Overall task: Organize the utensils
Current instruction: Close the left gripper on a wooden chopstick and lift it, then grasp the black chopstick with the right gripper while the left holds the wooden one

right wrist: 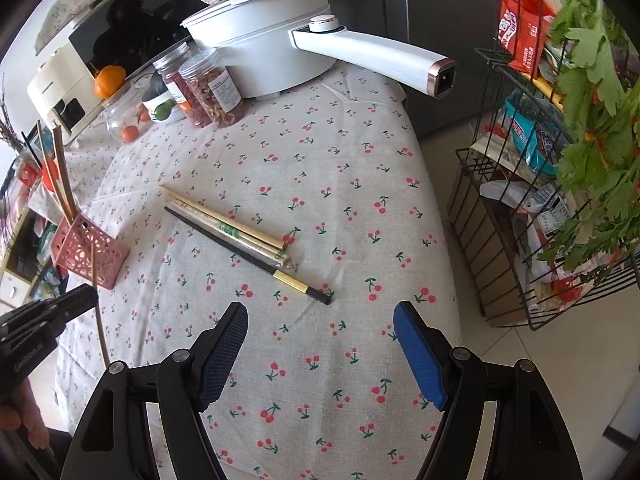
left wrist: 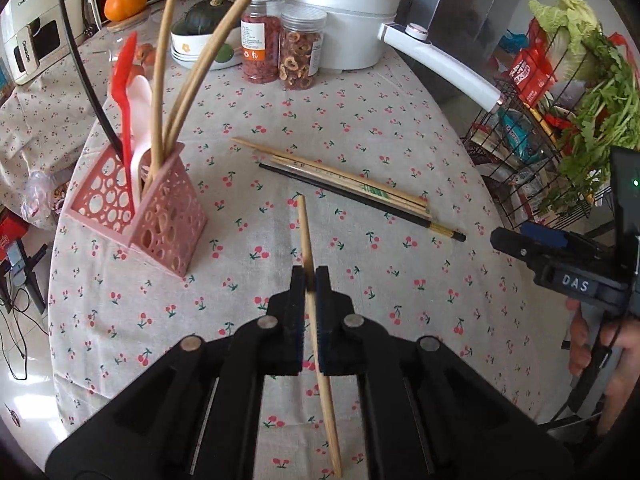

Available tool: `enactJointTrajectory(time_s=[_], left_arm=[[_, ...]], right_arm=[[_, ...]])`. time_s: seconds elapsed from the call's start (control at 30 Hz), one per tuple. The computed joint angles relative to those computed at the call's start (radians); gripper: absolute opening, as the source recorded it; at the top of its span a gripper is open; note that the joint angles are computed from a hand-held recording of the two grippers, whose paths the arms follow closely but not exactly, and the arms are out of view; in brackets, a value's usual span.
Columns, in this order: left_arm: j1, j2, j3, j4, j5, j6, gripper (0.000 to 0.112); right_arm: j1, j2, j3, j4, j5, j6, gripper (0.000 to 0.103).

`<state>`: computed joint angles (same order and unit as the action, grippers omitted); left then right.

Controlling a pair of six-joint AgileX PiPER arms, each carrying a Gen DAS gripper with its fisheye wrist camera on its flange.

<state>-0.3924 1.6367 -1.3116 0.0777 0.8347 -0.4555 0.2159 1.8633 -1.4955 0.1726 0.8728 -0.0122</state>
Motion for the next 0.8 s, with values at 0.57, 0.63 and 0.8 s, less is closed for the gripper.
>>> enactJointTrajectory(time_s=[0.57,0.63,0.8], left_arm=[[0.361,-0.337,0.260,-0.308,-0.113,0.462,0.005],[0.411,-0.346,0.263,-0.371,-0.099,0.519,0.005],[0.490,-0.364,0.265,-0.456,-0.081,0.598,0.004]], right_arm=[[0.218,0.320,-0.403,0.061,0.054,-0.033,0.039],[0.228,0.370,-0.483,0.060,0.076,-0.021,0.039],[0.240,0.511,-0.701,0.076,0.171,0.002,0.032]])
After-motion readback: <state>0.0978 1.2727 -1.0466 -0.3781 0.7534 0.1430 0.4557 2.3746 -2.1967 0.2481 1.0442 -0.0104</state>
